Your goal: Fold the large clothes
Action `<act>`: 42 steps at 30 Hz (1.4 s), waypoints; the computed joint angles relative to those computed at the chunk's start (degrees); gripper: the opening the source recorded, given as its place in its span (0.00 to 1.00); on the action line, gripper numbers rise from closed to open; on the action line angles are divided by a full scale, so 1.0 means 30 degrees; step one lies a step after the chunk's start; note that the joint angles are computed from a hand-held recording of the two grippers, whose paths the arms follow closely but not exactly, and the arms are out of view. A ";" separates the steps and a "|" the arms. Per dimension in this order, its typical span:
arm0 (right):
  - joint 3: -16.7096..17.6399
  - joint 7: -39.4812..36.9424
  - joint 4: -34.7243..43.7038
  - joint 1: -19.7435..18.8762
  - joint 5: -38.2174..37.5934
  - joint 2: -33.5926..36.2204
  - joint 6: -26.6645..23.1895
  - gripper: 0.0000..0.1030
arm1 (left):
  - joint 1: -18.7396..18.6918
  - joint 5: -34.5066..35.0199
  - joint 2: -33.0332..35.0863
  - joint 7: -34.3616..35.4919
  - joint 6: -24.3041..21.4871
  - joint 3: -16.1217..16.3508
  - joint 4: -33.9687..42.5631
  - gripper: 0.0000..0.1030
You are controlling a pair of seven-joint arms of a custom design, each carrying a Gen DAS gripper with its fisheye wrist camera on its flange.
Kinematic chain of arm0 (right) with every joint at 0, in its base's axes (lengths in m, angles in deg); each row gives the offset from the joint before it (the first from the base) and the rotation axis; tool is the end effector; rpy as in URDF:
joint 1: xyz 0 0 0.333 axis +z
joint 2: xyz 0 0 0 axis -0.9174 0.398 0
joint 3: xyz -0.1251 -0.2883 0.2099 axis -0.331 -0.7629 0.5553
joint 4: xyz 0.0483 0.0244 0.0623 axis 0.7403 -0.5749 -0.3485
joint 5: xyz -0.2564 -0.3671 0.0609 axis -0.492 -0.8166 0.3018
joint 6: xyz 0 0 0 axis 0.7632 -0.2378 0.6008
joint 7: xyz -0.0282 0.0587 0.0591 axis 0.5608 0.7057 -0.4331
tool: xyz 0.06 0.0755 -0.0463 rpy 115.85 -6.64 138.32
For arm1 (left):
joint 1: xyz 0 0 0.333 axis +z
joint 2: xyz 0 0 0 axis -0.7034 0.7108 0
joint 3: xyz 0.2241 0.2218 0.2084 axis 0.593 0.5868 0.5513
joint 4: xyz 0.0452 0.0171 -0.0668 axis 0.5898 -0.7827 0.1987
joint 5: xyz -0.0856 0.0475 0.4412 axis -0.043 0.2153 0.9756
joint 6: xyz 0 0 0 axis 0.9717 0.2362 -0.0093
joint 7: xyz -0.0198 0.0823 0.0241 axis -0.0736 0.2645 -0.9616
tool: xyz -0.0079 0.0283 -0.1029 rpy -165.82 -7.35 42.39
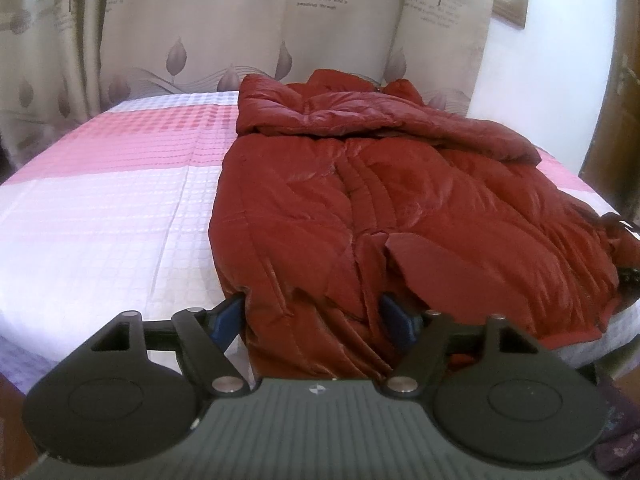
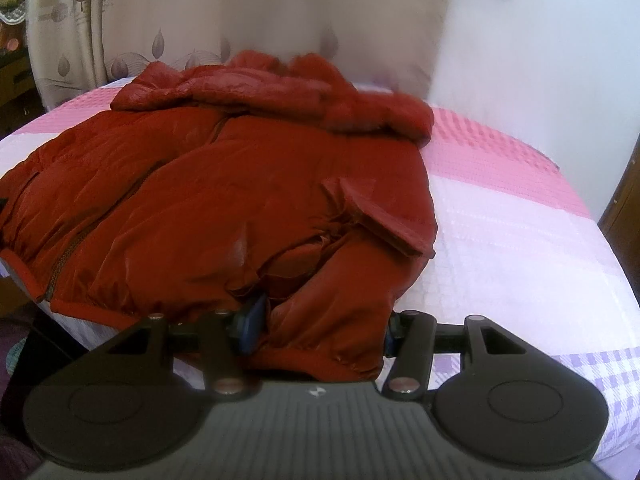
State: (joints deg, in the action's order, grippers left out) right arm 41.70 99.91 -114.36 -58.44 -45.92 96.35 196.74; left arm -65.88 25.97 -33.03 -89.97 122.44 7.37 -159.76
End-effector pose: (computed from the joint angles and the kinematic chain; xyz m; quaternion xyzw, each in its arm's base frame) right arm 0.7599 0.2727 0.3087 -0.7896 0.4392 -0.2320 0.3603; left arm 0.6174 -0.3446 0.3130 -0.7008 0.5538 -0.3125 0.3232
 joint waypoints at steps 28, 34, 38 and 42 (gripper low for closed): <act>0.0040 0.0147 -0.0052 -0.0023 -0.0157 0.0008 0.0100 0.52 | 0.0052 0.0214 0.0027 -0.0211 -0.0028 0.0000 -0.0063 0.77; 0.0038 0.0137 -0.0031 -0.0015 -0.0199 0.0049 0.0123 0.52 | 0.0081 0.0233 -0.0003 -0.0240 0.0011 -0.0004 -0.0097 0.78; 0.0118 0.0092 0.0015 -0.0105 -0.0248 0.0102 0.0093 0.52 | 0.0065 0.0226 0.0050 -0.0273 -0.0037 -0.0013 -0.0052 0.78; 0.0116 0.0084 -0.0021 -0.0101 -0.0242 0.0082 0.0110 0.52 | 0.0056 0.0184 0.0071 -0.0271 -0.0044 -0.0012 -0.0022 0.79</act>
